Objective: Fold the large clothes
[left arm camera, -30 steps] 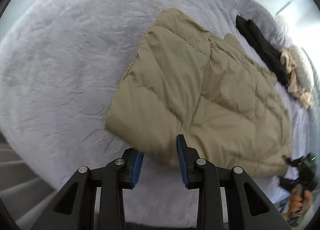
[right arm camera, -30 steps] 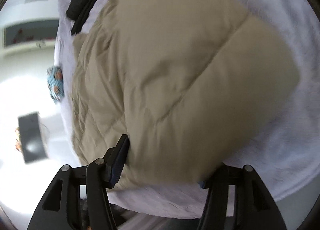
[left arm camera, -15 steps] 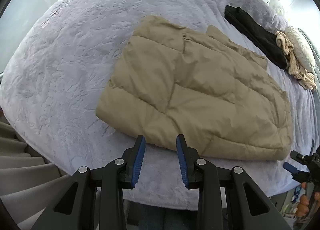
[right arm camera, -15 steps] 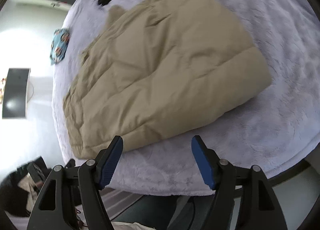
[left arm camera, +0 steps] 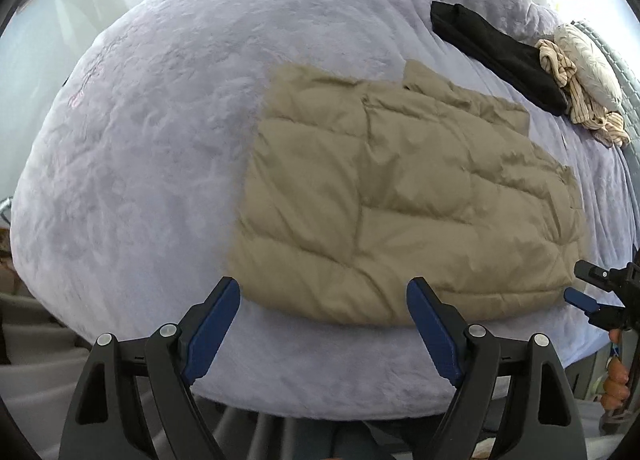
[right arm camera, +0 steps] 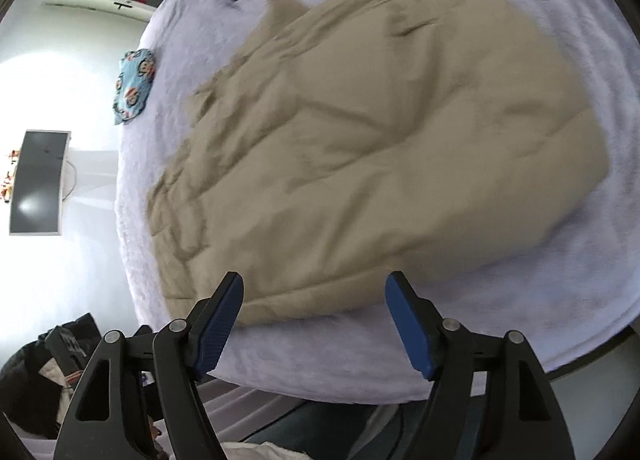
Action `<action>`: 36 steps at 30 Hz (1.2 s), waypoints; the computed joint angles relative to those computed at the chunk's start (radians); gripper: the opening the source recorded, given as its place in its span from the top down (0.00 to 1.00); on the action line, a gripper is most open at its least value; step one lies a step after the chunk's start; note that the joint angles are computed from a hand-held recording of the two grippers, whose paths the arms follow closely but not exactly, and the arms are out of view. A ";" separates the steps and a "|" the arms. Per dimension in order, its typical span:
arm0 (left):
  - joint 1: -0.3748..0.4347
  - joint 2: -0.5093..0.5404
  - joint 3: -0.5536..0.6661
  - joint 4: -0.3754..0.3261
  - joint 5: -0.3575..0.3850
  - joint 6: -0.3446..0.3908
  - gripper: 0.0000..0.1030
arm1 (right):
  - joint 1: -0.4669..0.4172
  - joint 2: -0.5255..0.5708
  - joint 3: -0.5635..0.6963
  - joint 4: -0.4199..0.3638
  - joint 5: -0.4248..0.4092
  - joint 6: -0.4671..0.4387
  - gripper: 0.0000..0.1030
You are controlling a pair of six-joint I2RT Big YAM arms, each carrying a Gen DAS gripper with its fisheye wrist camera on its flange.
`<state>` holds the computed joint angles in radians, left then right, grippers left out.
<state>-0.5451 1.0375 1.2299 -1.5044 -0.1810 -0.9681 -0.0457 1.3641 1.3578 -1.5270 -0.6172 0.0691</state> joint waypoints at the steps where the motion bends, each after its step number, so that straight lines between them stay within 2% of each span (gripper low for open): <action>1: 0.024 0.001 0.000 0.003 0.007 0.026 0.16 | 0.023 0.003 0.007 0.009 0.003 0.012 0.25; 3: 0.083 0.010 0.004 0.005 0.027 0.094 0.16 | 0.068 0.014 0.027 0.025 0.019 0.036 0.19; 6: 0.139 0.015 0.001 0.021 0.052 0.165 0.16 | 0.130 0.036 0.060 0.035 0.039 0.085 0.18; 7: 0.160 0.014 -0.005 0.034 0.065 0.194 0.14 | 0.145 0.044 0.068 0.036 0.048 0.095 0.18; 9: 0.191 0.015 -0.017 0.050 0.091 0.234 0.00 | 0.170 0.058 0.080 0.032 0.062 0.112 0.18; 15: 0.266 0.031 -0.048 0.108 0.178 0.329 0.00 | 0.239 0.073 0.103 0.041 0.135 0.183 0.15; 16: 0.270 0.040 -0.050 0.111 0.185 0.337 0.00 | 0.249 0.072 0.105 0.048 0.148 0.192 0.14; 17: 0.272 0.049 -0.050 0.111 0.189 0.341 0.00 | 0.257 0.070 0.108 0.057 0.163 0.197 0.05; 18: 0.275 0.060 -0.048 0.110 0.191 0.348 0.00 | 0.267 0.068 0.110 0.068 0.179 0.201 0.01; 22: 0.269 0.084 -0.048 0.128 0.189 0.343 0.00 | 0.287 0.071 0.123 0.093 0.215 0.163 0.00; 24: 0.263 0.097 -0.047 0.127 0.176 0.325 0.00 | 0.291 0.097 0.146 0.068 0.221 0.128 0.00; 26: 0.252 0.105 -0.045 0.120 0.152 0.280 0.00 | 0.290 0.149 0.191 -0.005 0.208 0.071 0.00; 28: 0.256 0.100 -0.058 0.134 0.159 0.239 0.00 | 0.287 0.195 0.234 -0.065 0.200 0.027 0.00; 30: 0.266 0.098 -0.076 0.145 0.167 0.222 0.00 | 0.287 0.219 0.260 -0.084 0.198 0.000 0.00; 34: 0.334 0.070 -0.128 0.209 0.243 0.266 0.00 | 0.295 0.253 0.292 -0.118 0.217 -0.039 0.00; 36: 0.397 0.050 -0.157 0.257 0.294 0.319 0.00 | 0.298 0.259 0.295 -0.126 0.223 -0.046 0.00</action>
<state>-0.1484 1.0878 1.0725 -1.2476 0.1134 -0.6493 0.2524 1.6234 1.6525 -1.6534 -0.3943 0.0231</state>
